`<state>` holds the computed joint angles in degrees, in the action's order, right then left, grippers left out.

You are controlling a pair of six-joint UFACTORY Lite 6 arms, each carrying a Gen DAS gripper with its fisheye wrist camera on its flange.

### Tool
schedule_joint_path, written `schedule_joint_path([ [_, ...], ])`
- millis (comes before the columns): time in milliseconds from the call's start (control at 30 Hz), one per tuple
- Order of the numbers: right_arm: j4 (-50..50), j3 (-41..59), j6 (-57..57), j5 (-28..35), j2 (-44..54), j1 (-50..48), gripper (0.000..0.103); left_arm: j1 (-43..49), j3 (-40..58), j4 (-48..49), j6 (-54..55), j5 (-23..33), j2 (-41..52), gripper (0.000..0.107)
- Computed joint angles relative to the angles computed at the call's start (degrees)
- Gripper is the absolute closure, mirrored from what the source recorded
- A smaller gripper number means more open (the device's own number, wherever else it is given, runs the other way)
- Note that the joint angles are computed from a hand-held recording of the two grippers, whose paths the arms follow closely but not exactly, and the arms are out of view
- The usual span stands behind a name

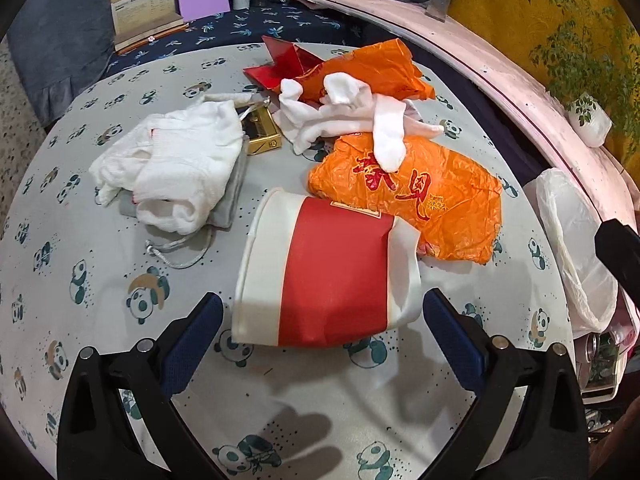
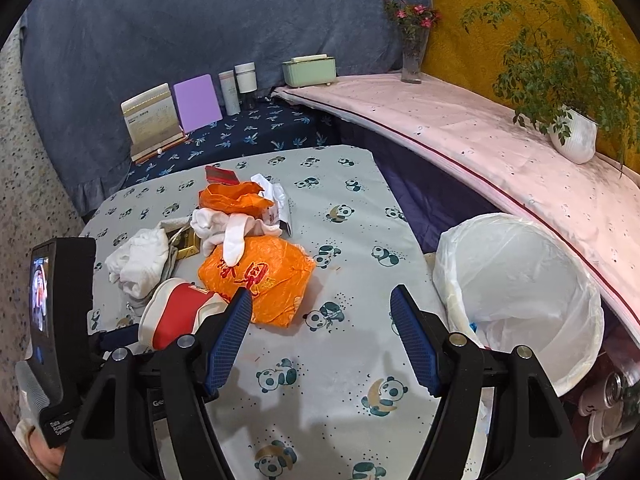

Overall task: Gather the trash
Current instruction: 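Grasp the larger red-and-white cup with the left gripper while the right grasps the orange bag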

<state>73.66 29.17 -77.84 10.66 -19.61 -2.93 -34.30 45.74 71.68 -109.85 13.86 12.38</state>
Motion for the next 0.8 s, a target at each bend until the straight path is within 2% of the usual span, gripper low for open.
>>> schedule_joint_path([
  [67,2.0,0.5,-1.8,-0.7,1.3,0.7,0.034,0.6,-0.1,1.9,-1.6,-0.8,0.0,0.014],
  [133,4.3,1.1,-3.9,-1.2,2.8,1.2,0.034,1.6,-0.6,3.8,-2.6,-2.2,-0.3,0.025],
  [167,6.0,1.4,-5.5,-1.4,3.6,1.4,0.034,2.2,-0.5,2.1,-0.2,-3.0,-0.2,0.026],
  [367,17.2,3.4,-15.9,-1.5,8.7,2.5,0.034,2.5,-2.8,3.7,-2.0,-1.8,-3.2,0.026],
  [567,31.5,7.2,-28.7,-1.2,16.4,4.0,0.034,1.6,-3.8,-0.3,1.8,1.4,-6.3,0.026],
  [667,36.1,9.7,-32.7,-0.9,21.0,4.6,0.037,1.6,-3.8,-1.8,3.2,2.0,-7.1,0.026],
  [800,40.0,12.5,-36.2,-0.9,26.6,5.4,0.046,2.0,-4.1,-1.1,2.7,2.3,-7.3,0.026],
])
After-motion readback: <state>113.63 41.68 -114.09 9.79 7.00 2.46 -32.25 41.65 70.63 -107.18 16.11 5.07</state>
